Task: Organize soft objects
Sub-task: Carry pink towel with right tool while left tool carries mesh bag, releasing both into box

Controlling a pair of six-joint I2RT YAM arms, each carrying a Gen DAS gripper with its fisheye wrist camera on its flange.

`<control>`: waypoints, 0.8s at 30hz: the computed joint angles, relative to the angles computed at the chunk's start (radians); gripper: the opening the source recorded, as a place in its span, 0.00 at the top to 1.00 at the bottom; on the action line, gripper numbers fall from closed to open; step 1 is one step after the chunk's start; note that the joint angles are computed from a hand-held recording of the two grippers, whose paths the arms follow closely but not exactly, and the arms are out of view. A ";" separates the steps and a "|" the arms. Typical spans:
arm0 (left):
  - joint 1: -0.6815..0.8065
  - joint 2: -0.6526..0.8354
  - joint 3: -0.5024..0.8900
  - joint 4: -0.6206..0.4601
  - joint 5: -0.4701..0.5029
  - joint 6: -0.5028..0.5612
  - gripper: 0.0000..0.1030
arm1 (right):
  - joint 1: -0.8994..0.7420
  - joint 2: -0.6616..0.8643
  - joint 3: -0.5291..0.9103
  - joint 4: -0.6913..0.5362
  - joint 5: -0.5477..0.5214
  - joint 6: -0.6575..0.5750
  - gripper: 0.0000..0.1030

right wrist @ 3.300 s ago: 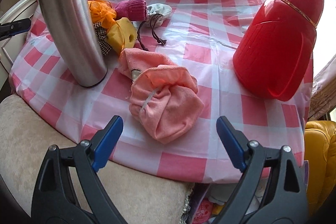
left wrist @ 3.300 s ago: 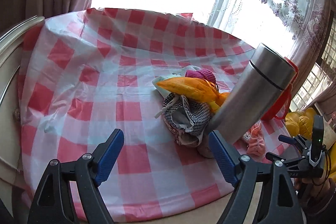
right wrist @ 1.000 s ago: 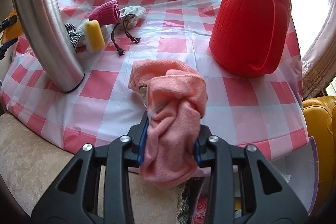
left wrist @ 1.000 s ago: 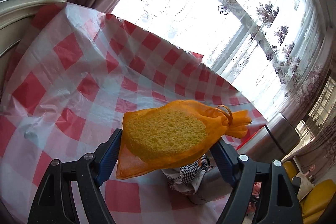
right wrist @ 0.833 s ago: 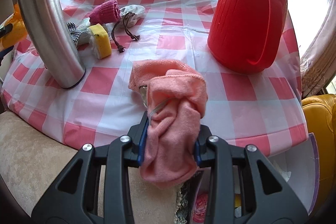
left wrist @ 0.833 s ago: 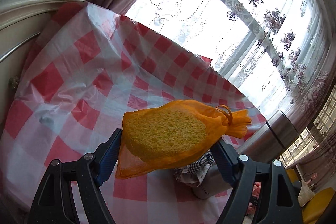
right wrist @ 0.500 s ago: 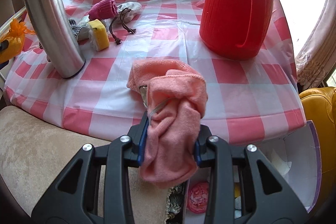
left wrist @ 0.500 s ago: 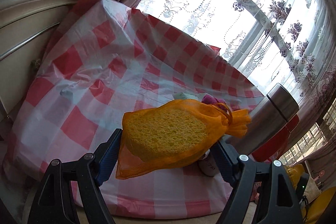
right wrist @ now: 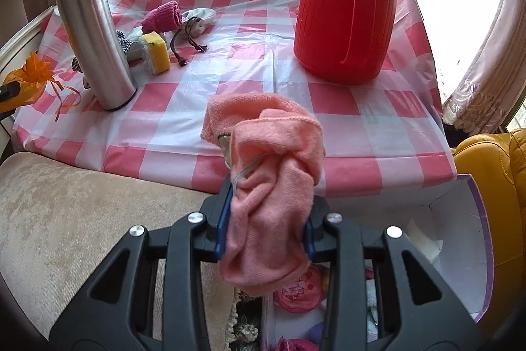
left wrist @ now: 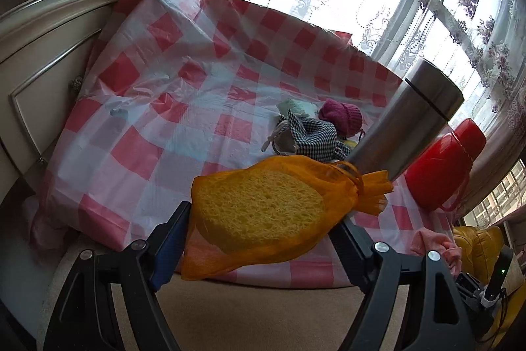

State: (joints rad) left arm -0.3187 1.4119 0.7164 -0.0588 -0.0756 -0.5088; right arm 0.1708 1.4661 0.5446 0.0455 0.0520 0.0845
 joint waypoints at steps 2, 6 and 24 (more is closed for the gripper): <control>-0.042 -0.009 0.000 -0.011 -0.015 -0.007 0.21 | -0.012 -0.038 -0.017 -0.014 -0.006 -0.006 0.63; -0.119 -0.015 0.014 -0.033 -0.039 -0.025 0.21 | -0.038 -0.105 -0.049 -0.039 -0.019 -0.018 0.63; -0.430 0.080 0.125 -0.083 -0.101 -0.101 0.21 | -0.245 -0.364 -0.170 -0.191 -0.100 -0.131 0.62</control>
State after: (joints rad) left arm -0.7482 1.4919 0.8412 -0.1423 -0.1766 -0.6100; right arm -0.0738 1.1025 0.3742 -0.1454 -0.0479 -0.0466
